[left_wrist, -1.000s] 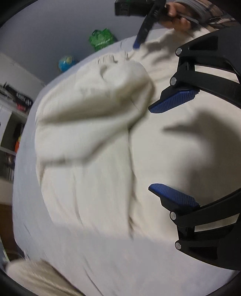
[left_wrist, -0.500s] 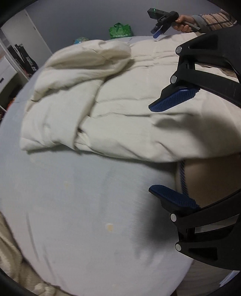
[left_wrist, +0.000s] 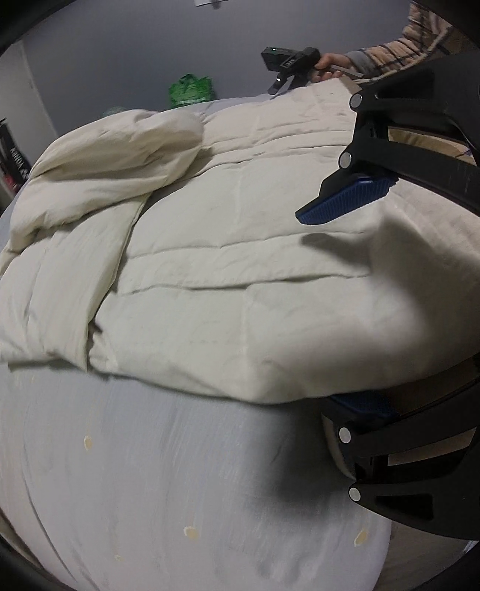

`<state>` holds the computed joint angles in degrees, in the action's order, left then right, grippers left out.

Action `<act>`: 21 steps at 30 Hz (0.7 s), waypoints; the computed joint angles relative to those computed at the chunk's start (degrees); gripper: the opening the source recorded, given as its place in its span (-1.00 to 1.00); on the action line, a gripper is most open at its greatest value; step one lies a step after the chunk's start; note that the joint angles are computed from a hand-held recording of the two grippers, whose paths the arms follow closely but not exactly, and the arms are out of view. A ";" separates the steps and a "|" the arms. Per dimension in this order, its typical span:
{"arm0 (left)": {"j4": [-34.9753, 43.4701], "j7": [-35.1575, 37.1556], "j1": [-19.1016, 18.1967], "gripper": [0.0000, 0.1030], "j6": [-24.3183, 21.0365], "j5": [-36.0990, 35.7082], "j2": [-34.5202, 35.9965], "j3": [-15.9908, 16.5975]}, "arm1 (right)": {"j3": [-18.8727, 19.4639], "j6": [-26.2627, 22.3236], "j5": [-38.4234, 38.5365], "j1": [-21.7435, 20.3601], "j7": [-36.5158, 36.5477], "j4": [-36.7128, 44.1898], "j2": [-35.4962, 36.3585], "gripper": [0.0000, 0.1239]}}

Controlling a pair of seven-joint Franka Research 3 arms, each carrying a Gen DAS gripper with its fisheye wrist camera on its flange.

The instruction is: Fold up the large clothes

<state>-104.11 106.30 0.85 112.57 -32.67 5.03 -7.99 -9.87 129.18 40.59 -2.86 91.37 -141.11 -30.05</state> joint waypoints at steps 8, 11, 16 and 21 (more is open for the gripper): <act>-0.72 2.72 -0.79 0.26 -2.40 0.21 -2.07 -0.20 | -2.76 -2.77 8.69 2.85 -8.25 -1.73 -2.57 0.03; -1.67 3.88 -1.31 0.12 -2.96 0.07 -3.55 -0.05 | -2.69 -4.43 9.38 3.09 -10.38 -1.38 -3.52 0.00; -3.46 5.06 -2.36 -0.15 -3.33 0.11 -6.16 0.51 | -2.82 -7.84 9.52 3.07 -13.34 -1.42 -6.50 -0.50; -4.38 5.68 -3.57 -0.16 -3.62 1.50 -7.53 0.81 | -2.41 -12.24 6.89 2.17 -12.72 -2.00 -8.85 -0.57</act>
<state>-108.49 111.98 -2.72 108.95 -31.18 -2.50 -7.18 -12.28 116.94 47.48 -0.68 78.65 -143.12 -38.90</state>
